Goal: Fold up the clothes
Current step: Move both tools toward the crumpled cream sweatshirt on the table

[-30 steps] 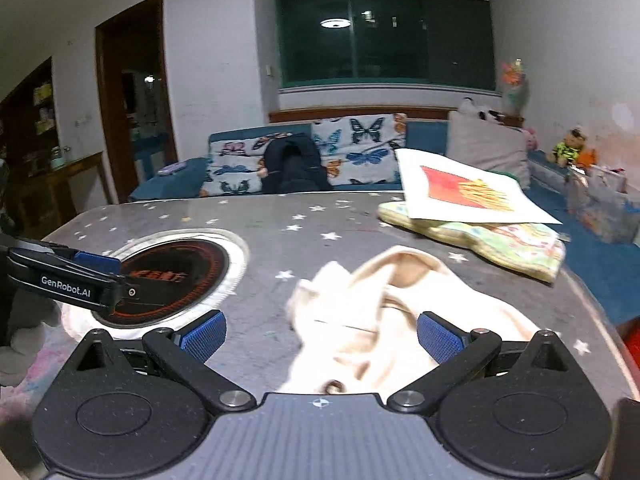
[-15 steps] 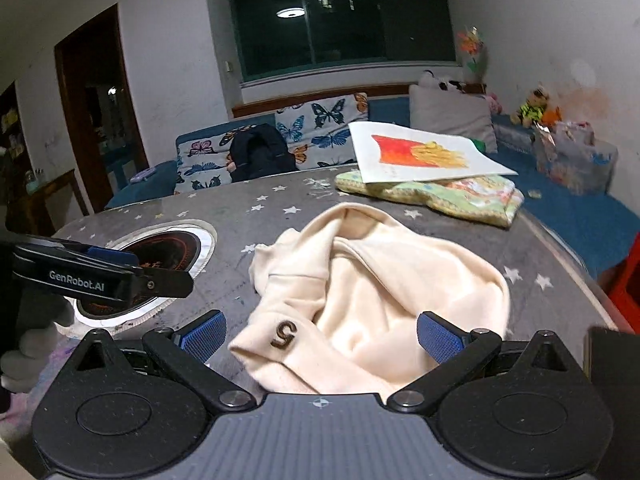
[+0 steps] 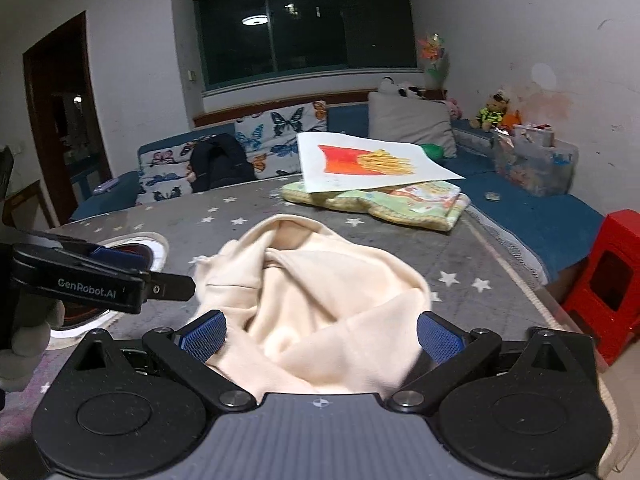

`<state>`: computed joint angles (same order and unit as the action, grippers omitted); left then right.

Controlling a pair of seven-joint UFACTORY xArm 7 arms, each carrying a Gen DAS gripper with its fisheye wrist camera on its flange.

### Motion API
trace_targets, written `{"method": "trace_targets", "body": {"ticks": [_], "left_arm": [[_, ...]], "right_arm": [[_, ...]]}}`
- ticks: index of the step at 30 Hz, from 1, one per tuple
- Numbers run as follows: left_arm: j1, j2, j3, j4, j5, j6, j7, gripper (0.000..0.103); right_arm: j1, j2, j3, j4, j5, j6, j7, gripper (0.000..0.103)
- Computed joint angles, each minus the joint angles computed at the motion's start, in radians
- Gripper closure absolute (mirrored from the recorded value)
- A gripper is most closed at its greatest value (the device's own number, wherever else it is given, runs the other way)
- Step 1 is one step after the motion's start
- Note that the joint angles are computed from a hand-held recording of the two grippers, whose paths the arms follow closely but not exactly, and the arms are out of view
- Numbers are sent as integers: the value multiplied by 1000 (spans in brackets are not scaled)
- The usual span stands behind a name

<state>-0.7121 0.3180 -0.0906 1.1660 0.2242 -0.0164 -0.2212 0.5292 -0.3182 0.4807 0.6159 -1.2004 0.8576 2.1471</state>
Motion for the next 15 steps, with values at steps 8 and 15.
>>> {"method": "trace_targets", "body": {"ticks": [8, 15], "left_arm": [[2, 109, -11, 162, -11, 91, 7, 32], [11, 175, -29, 250, -22, 160, 14, 34]], "right_arm": [[-19, -18, -18, -30, 58, -22, -15, 0], [-51, -14, -31, -43, 61, -77, 11, 0]]}}
